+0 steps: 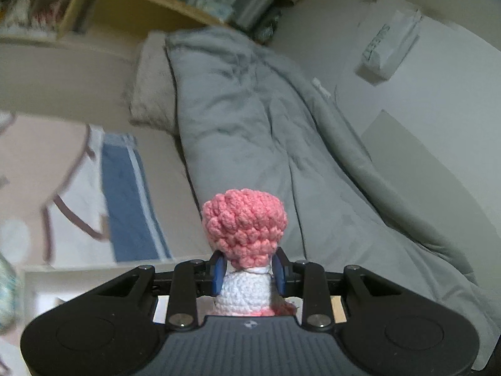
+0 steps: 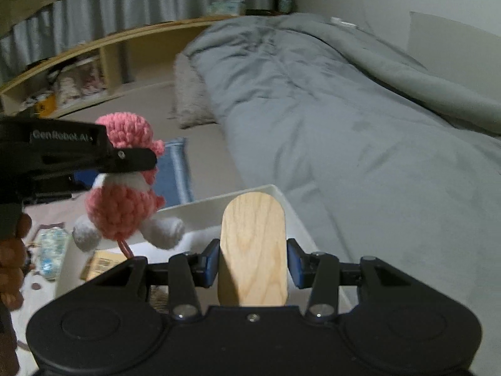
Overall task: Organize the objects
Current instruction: 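Carry the pink doll and wooden block into the white box with both grippers, then open both grippers to release the doll and block in the box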
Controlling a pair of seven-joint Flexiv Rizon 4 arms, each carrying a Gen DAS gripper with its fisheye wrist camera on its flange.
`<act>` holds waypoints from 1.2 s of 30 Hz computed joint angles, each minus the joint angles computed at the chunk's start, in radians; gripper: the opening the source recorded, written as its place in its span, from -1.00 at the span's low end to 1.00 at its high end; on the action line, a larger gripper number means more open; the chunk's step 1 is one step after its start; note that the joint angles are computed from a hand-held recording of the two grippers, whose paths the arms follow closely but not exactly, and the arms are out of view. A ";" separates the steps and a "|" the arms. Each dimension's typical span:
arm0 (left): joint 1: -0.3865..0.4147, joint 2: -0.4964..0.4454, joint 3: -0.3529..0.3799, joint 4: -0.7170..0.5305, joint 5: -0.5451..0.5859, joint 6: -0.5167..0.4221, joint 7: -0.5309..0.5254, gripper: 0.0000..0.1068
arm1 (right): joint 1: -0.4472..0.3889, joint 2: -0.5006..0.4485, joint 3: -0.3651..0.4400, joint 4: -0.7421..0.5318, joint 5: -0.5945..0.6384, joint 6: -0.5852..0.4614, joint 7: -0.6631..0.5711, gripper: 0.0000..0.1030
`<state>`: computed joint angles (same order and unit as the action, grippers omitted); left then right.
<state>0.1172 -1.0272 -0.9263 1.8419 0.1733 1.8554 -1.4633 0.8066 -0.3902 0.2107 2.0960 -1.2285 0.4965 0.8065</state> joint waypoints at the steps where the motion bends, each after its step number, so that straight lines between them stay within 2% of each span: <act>1: -0.006 -0.018 -0.006 -0.011 -0.007 -0.016 -0.001 -0.40 | -0.003 0.003 0.000 0.007 0.002 0.002 0.004 -0.12; 8: -0.060 -0.096 0.007 -0.066 -0.109 -0.103 -0.010 -0.40 | -0.032 0.005 0.001 0.036 0.003 0.059 0.002 -0.12; 15: -0.116 -0.074 0.088 -0.095 -0.193 -0.185 0.015 -0.39 | -0.048 -0.016 -0.011 0.042 -0.004 0.131 -0.015 -0.12; 17: -0.138 -0.053 0.122 -0.096 -0.213 -0.191 0.032 -0.41 | -0.052 -0.022 -0.016 0.041 -0.006 0.148 -0.020 -0.12; 23: -0.125 -0.051 0.119 -0.065 -0.245 -0.138 0.022 -0.42 | -0.081 -0.028 -0.047 0.044 -0.052 0.178 -0.027 -0.12; 28: -0.101 -0.059 0.104 -0.048 -0.228 -0.124 0.000 -0.42 | -0.101 -0.050 -0.085 0.043 -0.226 0.182 0.041 -0.12; 29: -0.100 -0.055 0.107 -0.045 -0.226 -0.122 -0.006 -0.41 | -0.104 -0.058 -0.088 0.042 -0.257 0.172 0.068 -0.10; 30: -0.102 -0.048 0.112 -0.041 -0.225 -0.119 -0.013 -0.40 | -0.107 -0.064 -0.086 0.038 -0.264 0.160 0.088 0.18; 32: -0.105 -0.031 0.126 -0.034 -0.227 -0.128 -0.028 -0.30 | -0.113 -0.067 -0.073 0.033 -0.234 0.147 0.091 0.54; 36: -0.101 -0.005 0.137 -0.021 -0.226 -0.141 -0.030 -0.14 | -0.127 -0.047 -0.055 0.050 -0.199 0.154 0.116 0.51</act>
